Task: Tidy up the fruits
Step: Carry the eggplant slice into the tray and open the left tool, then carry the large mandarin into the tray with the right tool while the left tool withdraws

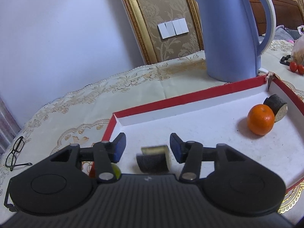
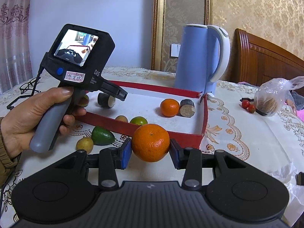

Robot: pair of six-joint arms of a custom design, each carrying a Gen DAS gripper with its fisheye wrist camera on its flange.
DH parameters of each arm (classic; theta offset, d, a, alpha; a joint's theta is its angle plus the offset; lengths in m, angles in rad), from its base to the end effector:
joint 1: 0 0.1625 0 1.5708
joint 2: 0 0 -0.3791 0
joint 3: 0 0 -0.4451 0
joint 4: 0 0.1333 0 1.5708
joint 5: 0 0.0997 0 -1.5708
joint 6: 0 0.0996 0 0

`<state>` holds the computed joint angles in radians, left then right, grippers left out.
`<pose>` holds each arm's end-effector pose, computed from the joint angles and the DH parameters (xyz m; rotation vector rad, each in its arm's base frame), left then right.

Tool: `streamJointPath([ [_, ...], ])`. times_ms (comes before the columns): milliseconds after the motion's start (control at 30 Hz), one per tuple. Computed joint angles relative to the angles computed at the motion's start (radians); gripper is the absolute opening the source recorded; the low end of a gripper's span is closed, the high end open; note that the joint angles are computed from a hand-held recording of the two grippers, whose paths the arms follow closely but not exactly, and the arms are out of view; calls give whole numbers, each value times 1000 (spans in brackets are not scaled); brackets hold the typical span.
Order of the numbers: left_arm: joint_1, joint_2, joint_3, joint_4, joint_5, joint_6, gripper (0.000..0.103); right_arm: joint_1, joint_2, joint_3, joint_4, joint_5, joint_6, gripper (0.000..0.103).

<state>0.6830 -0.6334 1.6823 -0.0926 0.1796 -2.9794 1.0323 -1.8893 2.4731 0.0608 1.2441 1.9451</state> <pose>-0.2079 -0.4674 -0.0710 0.4837 1.7750 -1.0544 0.0043 -0.3150 0.1408 0.9677 -2.2198 1.0827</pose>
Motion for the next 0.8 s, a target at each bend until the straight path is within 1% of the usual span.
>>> streamJointPath([
  [167,-8,-10,11,31,-3,-43,52,31,18,-17,-11,23,14,42],
  [300,-20,-16,27,47,-22,-71,61,59,39,-39,-27,54,40,42],
  [367,-30,-21,38,69,-29,-108,66,79,55,-55,-36,72,53,42],
  [433,-42,-27,53,91,-38,-148,77,99,72,-72,-46,90,63,42],
  [500,-56,-29,68,110,-53,-181,79,124,93,-89,-60,113,71,42],
  [533,-60,-25,67,140,-54,-212,82,139,110,-103,-64,125,76,42],
  [600,-69,3,53,270,-60,-358,86,164,141,-128,-72,151,86,42],
  [667,-73,12,54,346,-56,-451,87,194,173,-151,-90,186,92,42],
  [800,-81,49,51,562,-51,-722,94,245,238,-202,-111,243,104,42],
])
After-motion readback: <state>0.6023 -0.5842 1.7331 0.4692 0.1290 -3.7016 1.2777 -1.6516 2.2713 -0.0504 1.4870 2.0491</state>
